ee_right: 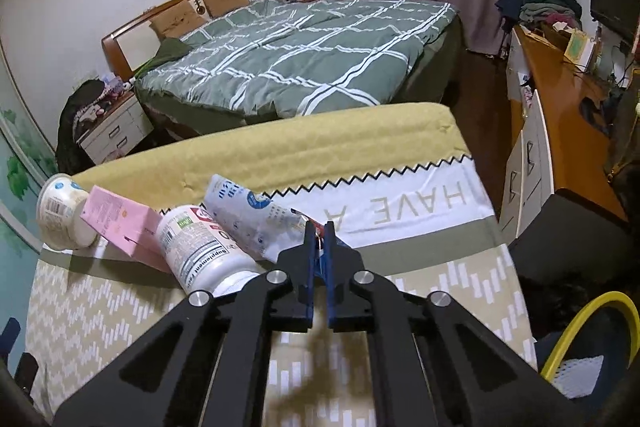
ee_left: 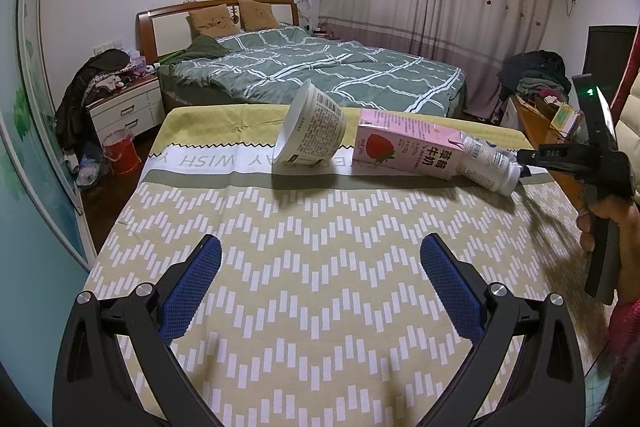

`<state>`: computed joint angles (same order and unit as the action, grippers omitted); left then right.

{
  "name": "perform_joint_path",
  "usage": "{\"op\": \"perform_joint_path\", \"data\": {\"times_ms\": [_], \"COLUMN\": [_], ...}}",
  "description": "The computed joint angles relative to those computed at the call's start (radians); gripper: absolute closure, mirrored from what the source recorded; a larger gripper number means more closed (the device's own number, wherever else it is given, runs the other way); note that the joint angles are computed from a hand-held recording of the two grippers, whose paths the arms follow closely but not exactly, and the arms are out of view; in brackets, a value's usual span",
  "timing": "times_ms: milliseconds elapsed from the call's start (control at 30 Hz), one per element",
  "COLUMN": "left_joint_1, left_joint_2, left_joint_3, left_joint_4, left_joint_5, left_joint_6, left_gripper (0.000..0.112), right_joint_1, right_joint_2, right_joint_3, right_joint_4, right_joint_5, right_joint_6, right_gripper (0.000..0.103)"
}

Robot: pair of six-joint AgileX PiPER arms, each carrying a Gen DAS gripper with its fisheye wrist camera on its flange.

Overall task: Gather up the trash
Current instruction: 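Carry the tube with the right gripper into the bin and release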

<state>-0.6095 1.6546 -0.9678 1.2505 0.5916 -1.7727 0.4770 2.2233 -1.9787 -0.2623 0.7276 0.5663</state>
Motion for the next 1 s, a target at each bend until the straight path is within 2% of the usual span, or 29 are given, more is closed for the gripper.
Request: {"op": "perform_joint_path", "data": {"times_ms": [267, 533, 767, 900, 1000], "left_joint_1": [-0.001, -0.009, -0.02, -0.028, -0.037], "left_joint_2": [-0.003, -0.015, -0.016, -0.009, 0.0], "left_joint_3": [0.002, 0.011, 0.007, -0.001, -0.009], "left_joint_4": [0.004, 0.012, 0.006, 0.003, 0.001], "left_joint_5": [0.002, 0.004, 0.018, 0.026, 0.032], "left_joint_6": [-0.005, -0.013, -0.006, 0.005, 0.014], "left_gripper": [0.014, 0.014, 0.014, 0.014, 0.014], "right_joint_1": [-0.004, -0.011, -0.001, 0.025, 0.028], "right_joint_2": [-0.031, -0.177, -0.424, -0.6, -0.728], "right_joint_3": [0.033, 0.19, 0.506, 0.737, 0.9], "right_joint_4": [0.004, -0.072, -0.162, -0.364, -0.506], "right_joint_5": [-0.014, -0.086, -0.211, -0.257, -0.25], "right_joint_6": [0.009, 0.133, 0.276, 0.511, 0.695], "right_gripper": [0.1, 0.1, 0.1, 0.1, 0.1]}}
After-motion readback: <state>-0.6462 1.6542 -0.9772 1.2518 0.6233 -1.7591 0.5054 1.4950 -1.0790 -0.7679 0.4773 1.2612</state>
